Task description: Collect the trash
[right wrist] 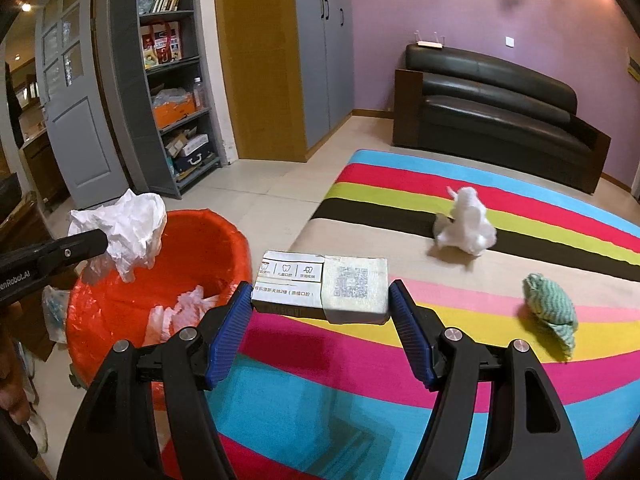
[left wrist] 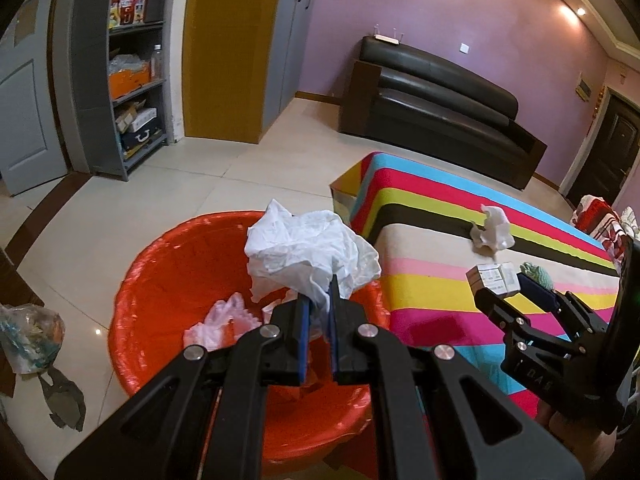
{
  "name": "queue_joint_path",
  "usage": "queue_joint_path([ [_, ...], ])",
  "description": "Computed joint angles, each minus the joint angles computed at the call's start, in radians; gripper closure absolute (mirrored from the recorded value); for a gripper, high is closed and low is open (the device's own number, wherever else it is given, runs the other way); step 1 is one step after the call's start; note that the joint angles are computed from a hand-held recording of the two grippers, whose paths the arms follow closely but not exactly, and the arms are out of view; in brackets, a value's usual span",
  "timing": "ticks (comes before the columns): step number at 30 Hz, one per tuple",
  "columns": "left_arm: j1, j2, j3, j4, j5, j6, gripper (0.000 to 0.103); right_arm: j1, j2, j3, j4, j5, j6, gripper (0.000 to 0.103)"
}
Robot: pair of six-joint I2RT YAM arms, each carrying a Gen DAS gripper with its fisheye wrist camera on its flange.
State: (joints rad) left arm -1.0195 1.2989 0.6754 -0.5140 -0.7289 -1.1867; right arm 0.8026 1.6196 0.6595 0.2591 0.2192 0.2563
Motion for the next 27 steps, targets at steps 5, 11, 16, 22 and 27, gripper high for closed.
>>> queue_joint_path([
  [5,0.006,-0.058,-0.041,-0.034,-0.006,-0.024,0.095,0.033,0.030,0.039,-0.003,0.003,0.015,0.038],
  [11,0.006,-0.121,-0.067,-0.092,-0.022,-0.057,0.095,0.081,0.075,0.088,0.001,0.006,0.025,0.038],
  [16,0.008,-0.168,-0.080,-0.140,-0.038,-0.083,0.095,0.127,0.111,0.125,0.005,0.011,0.017,0.038],
  [22,0.024,-0.208,-0.092,-0.173,-0.044,-0.099,0.095,0.158,0.154,0.171,0.005,0.014,0.001,0.038],
  [27,0.039,-0.217,-0.093,-0.179,-0.046,-0.099,0.095,0.159,0.185,0.202,0.005,0.007,-0.002,0.038],
])
